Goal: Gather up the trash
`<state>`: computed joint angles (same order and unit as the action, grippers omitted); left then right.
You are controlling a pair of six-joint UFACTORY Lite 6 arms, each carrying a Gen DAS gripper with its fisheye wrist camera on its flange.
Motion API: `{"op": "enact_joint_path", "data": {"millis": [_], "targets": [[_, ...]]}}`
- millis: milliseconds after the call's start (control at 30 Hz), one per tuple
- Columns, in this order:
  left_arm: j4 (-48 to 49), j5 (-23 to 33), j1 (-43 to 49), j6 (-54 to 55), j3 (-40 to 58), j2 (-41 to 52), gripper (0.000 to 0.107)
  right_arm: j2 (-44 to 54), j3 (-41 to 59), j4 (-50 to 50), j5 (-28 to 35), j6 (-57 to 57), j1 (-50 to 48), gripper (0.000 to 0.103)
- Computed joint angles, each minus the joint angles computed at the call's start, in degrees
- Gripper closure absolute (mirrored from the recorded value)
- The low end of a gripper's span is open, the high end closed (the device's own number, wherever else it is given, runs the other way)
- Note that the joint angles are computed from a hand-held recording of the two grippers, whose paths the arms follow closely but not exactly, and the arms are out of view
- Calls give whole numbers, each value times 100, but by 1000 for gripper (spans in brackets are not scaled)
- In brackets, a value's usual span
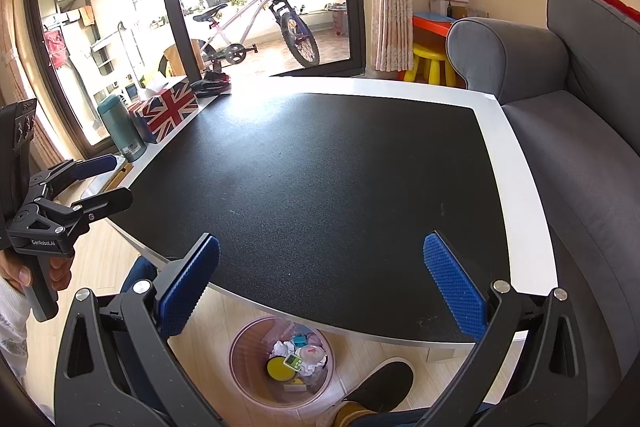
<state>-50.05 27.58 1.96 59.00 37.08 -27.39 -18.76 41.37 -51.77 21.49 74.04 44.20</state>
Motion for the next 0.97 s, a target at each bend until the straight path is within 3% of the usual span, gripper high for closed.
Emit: {"op": "enact_joint_path", "data": {"millis": [967], "targets": [[-141, -18, 29, 130, 10, 5, 10, 16, 10, 39, -7, -33, -3, 3]]}}
